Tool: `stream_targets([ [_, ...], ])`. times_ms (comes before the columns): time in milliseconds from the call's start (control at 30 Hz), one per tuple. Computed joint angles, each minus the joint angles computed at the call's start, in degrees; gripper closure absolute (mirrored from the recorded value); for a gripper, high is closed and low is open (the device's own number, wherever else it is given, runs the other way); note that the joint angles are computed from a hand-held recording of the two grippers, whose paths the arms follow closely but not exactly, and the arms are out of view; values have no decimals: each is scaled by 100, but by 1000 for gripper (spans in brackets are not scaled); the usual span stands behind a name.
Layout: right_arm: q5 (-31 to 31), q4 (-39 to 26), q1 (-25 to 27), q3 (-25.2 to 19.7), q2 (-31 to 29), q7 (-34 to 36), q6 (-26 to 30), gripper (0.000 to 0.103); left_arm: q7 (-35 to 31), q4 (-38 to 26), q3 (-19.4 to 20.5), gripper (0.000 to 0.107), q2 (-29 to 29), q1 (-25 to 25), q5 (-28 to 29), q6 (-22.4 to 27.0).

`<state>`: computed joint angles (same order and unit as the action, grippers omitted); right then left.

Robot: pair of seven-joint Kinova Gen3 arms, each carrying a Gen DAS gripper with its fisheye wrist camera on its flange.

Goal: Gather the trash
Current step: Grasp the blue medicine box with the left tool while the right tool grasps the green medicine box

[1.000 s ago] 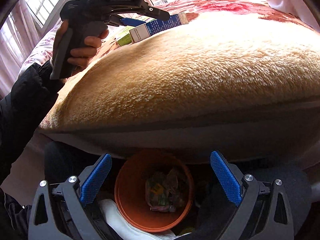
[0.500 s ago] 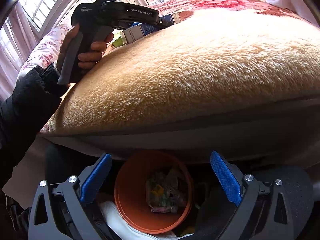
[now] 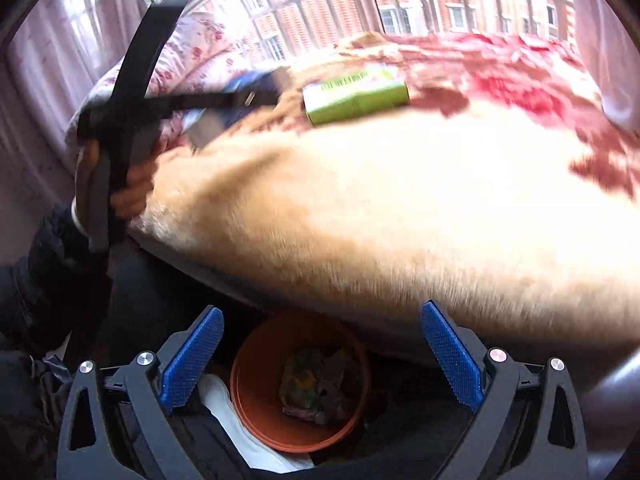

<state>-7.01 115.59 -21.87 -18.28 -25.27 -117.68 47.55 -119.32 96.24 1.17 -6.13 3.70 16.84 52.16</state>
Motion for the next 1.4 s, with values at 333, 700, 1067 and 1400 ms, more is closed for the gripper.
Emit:
stream_targets([
  [333, 16, -1698, -1066, 1856, 1522, -468, 27, 6, 224, 524, -503, 53, -414, -449, -284, -592],
  [700, -551, -3694, -2230, 3939, 3870, -2894, 939, 6, -583, 882, -989, 53, -434, -500, 335, -1293],
  [1067, 882, -5978, -1375, 2567, 5499, -5348, 2468, 5, -1723, 884, -1368, 53, -239, -956, 1474, -1204],
  [1400, 3065, -7951, -1039, 656, 6729, -6025, 4495, 12, -2004, 905, -1196, 53, -170, -1269, 1815, -1048],
])
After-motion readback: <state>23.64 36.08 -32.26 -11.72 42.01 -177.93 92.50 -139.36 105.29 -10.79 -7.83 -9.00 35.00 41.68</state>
